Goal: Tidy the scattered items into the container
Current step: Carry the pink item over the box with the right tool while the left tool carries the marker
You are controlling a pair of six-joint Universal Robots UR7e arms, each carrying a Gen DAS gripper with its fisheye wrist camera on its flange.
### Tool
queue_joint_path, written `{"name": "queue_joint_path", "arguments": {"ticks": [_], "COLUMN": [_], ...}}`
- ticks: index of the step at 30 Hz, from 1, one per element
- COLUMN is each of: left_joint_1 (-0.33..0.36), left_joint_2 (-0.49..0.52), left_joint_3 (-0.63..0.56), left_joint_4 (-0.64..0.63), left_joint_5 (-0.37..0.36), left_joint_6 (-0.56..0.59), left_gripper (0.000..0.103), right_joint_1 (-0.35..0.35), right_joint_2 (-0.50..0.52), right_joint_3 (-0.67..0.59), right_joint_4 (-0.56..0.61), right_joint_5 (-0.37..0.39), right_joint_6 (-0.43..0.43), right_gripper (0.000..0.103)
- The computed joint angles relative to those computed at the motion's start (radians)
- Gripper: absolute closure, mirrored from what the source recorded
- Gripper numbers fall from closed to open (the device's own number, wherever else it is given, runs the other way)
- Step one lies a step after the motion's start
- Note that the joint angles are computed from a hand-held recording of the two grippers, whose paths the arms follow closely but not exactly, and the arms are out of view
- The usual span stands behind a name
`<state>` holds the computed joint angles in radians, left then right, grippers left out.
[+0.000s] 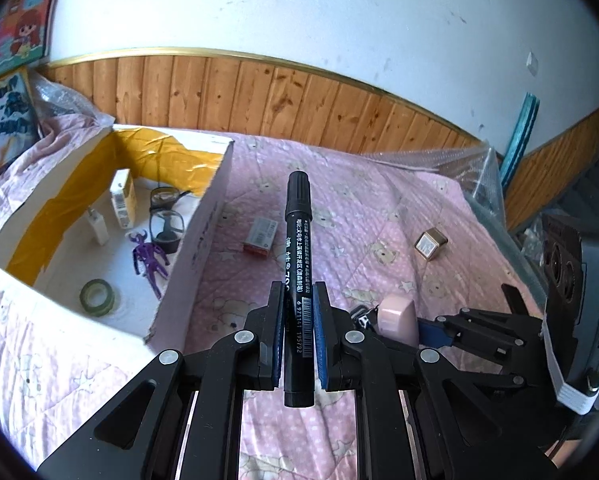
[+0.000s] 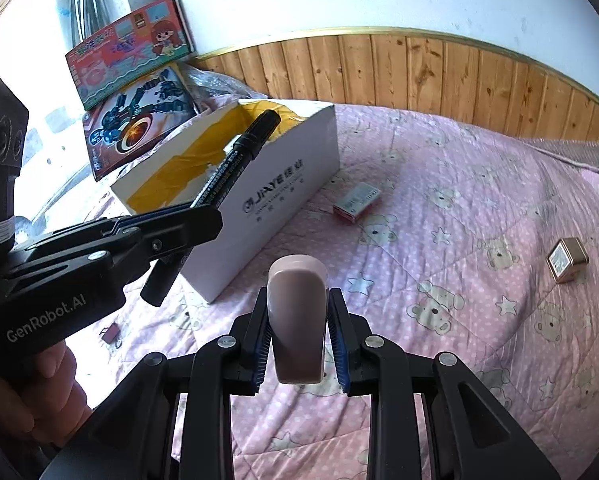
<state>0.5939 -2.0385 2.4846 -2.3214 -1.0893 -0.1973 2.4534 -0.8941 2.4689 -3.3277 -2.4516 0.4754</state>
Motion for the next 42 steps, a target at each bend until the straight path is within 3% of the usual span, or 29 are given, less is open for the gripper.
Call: {"name": "queue_joint_path", "arguments": {"ticks": [11, 21, 33, 42], "left_joint_1": [0.032, 0.093, 0.187, 0.291], "left_joint_2": [-0.104, -0.144, -0.114, -0.035], "left_joint_3": [-0.031, -0.065, -0.113, -0.171], "left_joint_4": [0.054, 0.048, -0.022, -0.093], "left_joint_5": [-0.005, -0.002, 0.003, -0.023], "left_joint_6": [-0.002, 0.020, 0.068, 0.121], "left_gripper": [0.090, 0.090, 0.090, 0.090], "right_joint_1": [0.053, 0.072, 0.055, 0.020], "right_joint_2": [0.010, 0.042, 0.097, 0.139], "right_joint_3": [-0.082, -0.176, -0.296, -0.370], "right_joint_4": [0.080, 0.113, 0.120, 0.126], "right_joint_5": [-0.009, 0.012, 0.071, 0.127], "right_joint_6": [-0.019, -0.096, -0.217, -0.280], "right_gripper": [0.075, 0.075, 0.075, 0.075]}}
